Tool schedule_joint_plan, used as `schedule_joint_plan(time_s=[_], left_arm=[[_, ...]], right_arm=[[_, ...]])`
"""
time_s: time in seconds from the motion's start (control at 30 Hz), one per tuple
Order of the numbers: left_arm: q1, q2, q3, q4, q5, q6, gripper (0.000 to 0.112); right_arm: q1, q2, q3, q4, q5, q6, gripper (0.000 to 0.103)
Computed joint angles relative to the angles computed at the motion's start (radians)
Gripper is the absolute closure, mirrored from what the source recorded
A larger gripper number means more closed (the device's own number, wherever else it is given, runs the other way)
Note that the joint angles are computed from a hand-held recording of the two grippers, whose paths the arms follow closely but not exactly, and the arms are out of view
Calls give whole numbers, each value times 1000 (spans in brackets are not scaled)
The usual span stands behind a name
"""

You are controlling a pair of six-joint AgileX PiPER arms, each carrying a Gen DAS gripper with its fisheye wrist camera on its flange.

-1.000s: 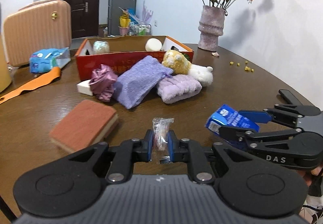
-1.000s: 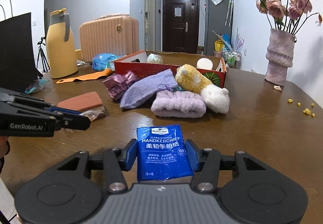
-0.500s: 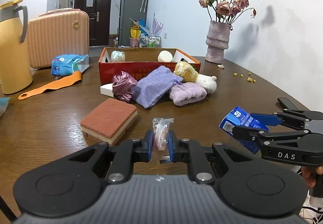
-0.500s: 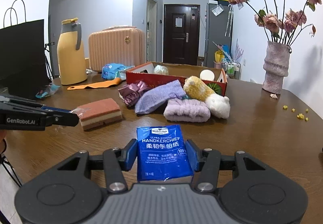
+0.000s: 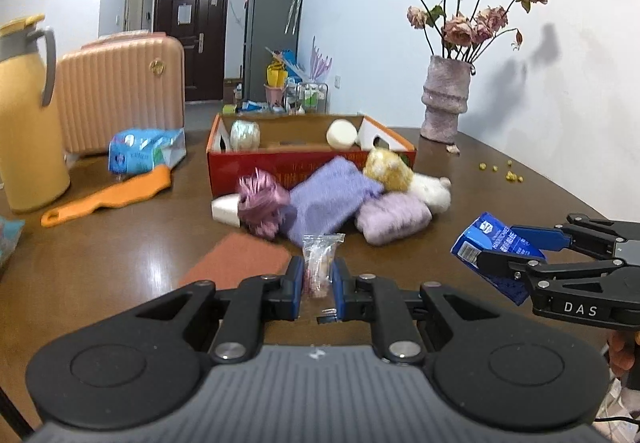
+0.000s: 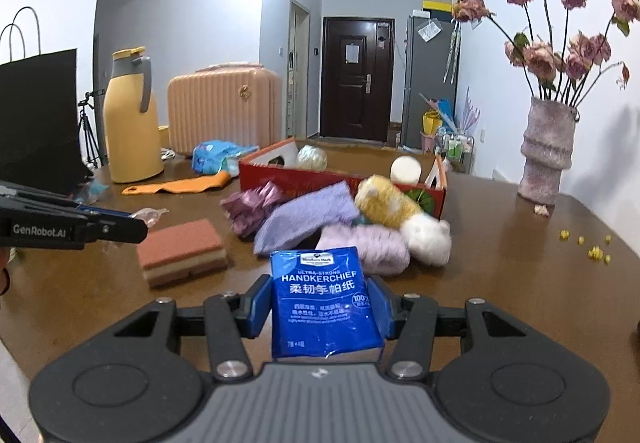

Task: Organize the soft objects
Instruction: 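Carry the candy and blue tissue pack with both grippers over the cardboard box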

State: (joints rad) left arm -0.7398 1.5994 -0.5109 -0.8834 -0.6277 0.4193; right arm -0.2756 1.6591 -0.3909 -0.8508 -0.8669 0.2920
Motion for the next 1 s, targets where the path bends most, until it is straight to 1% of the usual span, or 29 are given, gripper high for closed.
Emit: schedule_joint_plan(time_s=[0.1, 0.27, 0.37, 0.6, 0.7, 0.8, 0.83, 0.9, 1.0], left_arm=[[52, 6, -65, 17, 40, 53, 96], [138, 47, -174, 74, 110, 86, 96], [194, 76, -249, 123, 169, 82, 96], [285, 174, -433, 121, 271, 155, 96], [317, 217, -514, 76, 309, 227, 96], [349, 259, -596, 56, 359, 279, 96], [357, 277, -627, 31, 372, 322, 96], [370, 314, -693, -54, 395, 436, 96], [388, 380, -802, -219, 420, 634, 96]], right_arm=[[34, 5, -75, 2, 48, 31, 52], [87, 44, -213, -7, 116, 86, 52], [111, 77, -300, -17, 152, 113, 53], [154, 164, -503, -73, 232, 190, 52], [167, 205, -591, -119, 265, 240, 52], [174, 249, -686, -214, 286, 334, 52], [176, 264, -714, -239, 292, 358, 52], [183, 298, -786, -304, 315, 427, 52], [195, 356, -894, -370, 353, 504, 52]])
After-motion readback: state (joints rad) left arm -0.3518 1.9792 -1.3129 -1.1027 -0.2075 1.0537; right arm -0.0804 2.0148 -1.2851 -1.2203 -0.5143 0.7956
